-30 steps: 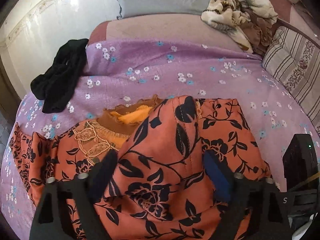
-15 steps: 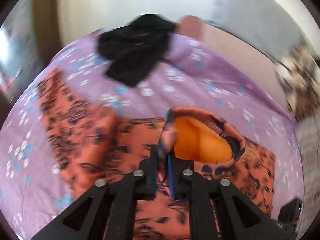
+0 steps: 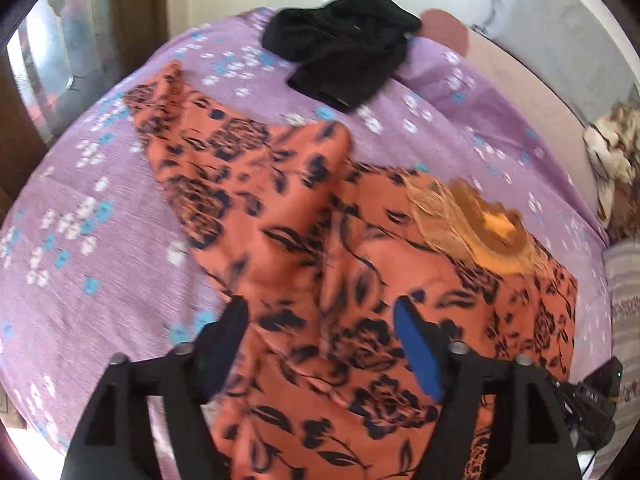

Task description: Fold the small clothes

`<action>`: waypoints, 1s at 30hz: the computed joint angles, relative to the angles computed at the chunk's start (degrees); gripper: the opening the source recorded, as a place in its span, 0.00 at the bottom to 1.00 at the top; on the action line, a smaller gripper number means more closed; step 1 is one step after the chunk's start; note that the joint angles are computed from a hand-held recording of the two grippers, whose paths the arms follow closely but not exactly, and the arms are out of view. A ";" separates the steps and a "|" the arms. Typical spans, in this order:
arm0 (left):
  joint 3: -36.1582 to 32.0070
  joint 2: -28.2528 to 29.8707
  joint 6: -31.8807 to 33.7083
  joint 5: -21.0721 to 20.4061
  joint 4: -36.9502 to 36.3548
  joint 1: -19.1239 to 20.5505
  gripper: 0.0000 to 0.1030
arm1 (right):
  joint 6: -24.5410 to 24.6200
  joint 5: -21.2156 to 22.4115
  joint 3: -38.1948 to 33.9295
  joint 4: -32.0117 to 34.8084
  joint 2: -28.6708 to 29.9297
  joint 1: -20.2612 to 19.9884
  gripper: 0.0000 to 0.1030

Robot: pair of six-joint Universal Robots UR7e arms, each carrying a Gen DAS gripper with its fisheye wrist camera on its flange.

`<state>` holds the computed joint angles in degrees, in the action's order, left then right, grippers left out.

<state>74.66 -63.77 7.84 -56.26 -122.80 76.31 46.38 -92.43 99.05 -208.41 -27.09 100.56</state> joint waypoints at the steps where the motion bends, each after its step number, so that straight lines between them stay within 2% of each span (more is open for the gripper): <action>1: 0.06 0.49 -0.15 0.06 0.86 -0.11 0.78 | 0.10 0.22 0.07 -0.30 0.08 -0.09 0.10; 4: -0.48 2.51 -0.83 0.48 2.82 -0.10 0.78 | 0.05 0.60 0.23 -0.53 0.06 -0.29 0.10; 5: -0.62 3.16 -1.33 0.79 2.87 0.11 0.74 | -0.01 0.65 0.27 -0.50 0.03 -0.32 0.10; 6: -0.80 3.70 -1.56 0.81 2.90 0.37 0.47 | -0.06 0.74 0.27 -0.43 0.01 -0.37 0.10; 8: -1.16 4.53 -2.14 2.33 4.15 0.50 0.16 | -0.20 1.00 0.30 -0.41 0.02 -0.50 0.10; 10: 1.43 3.16 1.11 1.49 -0.71 0.35 0.08 | -0.26 1.24 0.28 -0.41 0.05 -0.61 0.09; 11: 2.56 2.44 3.22 1.15 -2.89 0.22 0.07 | -0.31 1.24 0.19 -0.31 0.07 -0.59 0.09; 13: 4.28 0.66 6.70 0.04 -6.23 -0.15 0.07 | -0.43 1.24 0.17 -0.30 0.09 -0.59 0.09; 15: 4.00 -0.47 8.33 -0.57 -6.43 -0.05 0.07 | -0.45 1.30 0.16 -0.54 0.17 -0.58 0.09; 17: 1.20 -0.13 7.64 1.32 -2.88 0.59 0.14 | -0.60 1.27 0.11 -0.58 0.24 -0.52 0.09; 19: -3.17 0.89 4.76 0.97 1.80 1.99 0.21 | -0.68 1.07 0.05 -0.56 0.27 -0.48 0.09; 20: -5.41 1.33 3.13 0.42 3.26 2.86 0.33 | -0.68 0.96 0.01 -0.57 0.31 -0.43 0.09; 21: -7.38 1.70 1.22 -0.32 3.64 3.83 0.51 | -0.70 0.83 -0.06 -0.54 0.33 -0.39 0.09; 23: -9.80 2.43 -3.57 -0.68 1.61 5.50 0.66 | -0.88 0.48 -0.30 -0.46 0.45 -0.25 0.09; 25: -14.23 4.46 -9.47 -1.84 3.34 7.23 0.67 | -1.25 -0.07 -0.76 -0.47 0.75 0.01 0.09; 28: -21.87 8.57 -18.05 -6.88 9.21 9.82 0.67 | -2.18 -1.06 -1.43 -0.28 1.09 0.42 0.09; 30: -23.75 10.30 -21.14 -8.80 8.25 10.66 0.68 | -2.60 -1.33 -1.66 -0.27 1.23 0.52 0.09</action>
